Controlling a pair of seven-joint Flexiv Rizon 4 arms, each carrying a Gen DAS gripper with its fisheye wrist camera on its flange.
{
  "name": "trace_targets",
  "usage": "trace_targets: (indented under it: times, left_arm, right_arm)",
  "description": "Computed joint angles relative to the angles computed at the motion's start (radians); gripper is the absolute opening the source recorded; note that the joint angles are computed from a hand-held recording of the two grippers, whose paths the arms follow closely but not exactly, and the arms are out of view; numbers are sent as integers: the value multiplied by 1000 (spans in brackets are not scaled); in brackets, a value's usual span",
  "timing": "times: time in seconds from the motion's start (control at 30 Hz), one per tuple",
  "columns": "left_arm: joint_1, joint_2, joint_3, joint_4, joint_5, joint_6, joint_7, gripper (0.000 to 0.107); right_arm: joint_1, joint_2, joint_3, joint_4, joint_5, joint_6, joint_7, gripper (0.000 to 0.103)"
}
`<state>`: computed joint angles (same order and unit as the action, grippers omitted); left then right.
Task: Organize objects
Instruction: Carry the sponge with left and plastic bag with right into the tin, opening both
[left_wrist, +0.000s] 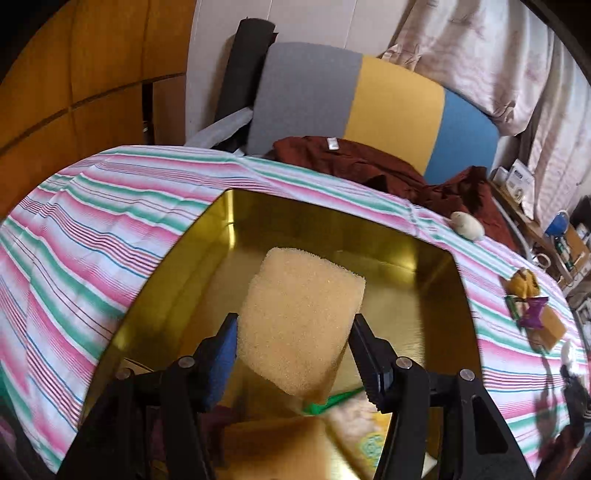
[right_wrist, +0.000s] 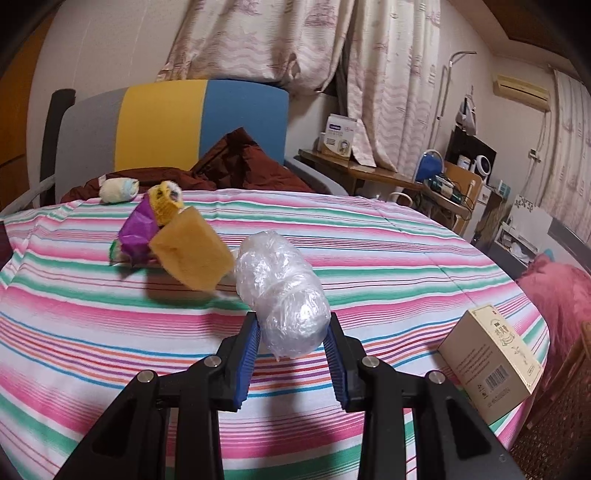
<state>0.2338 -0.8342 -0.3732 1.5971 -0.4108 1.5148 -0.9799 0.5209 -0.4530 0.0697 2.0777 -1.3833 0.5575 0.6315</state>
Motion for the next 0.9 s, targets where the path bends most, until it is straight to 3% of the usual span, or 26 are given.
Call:
trace_targets:
  times: [0.27, 0.57, 0.7, 0.9]
  left_arm:
    - [-55, -28, 117, -87, 3, -98, -25, 60]
    - [-75, -48, 168, -114, 5, -114, -42, 64]
    - [-35, -39, 113, -73, -14, -66, -34, 82]
    - [77, -15, -50, 21, -25, 60, -6, 94]
  right_arm:
    - [9, -11, 6, -26, -60, 90, 105, 34]
    - [41, -52, -12, -120, -133, 162, 114, 34]
    - [49, -72, -23, -183, -176, 212, 90, 34]
    - [55, -143, -43, -331, -217, 366, 21, 34]
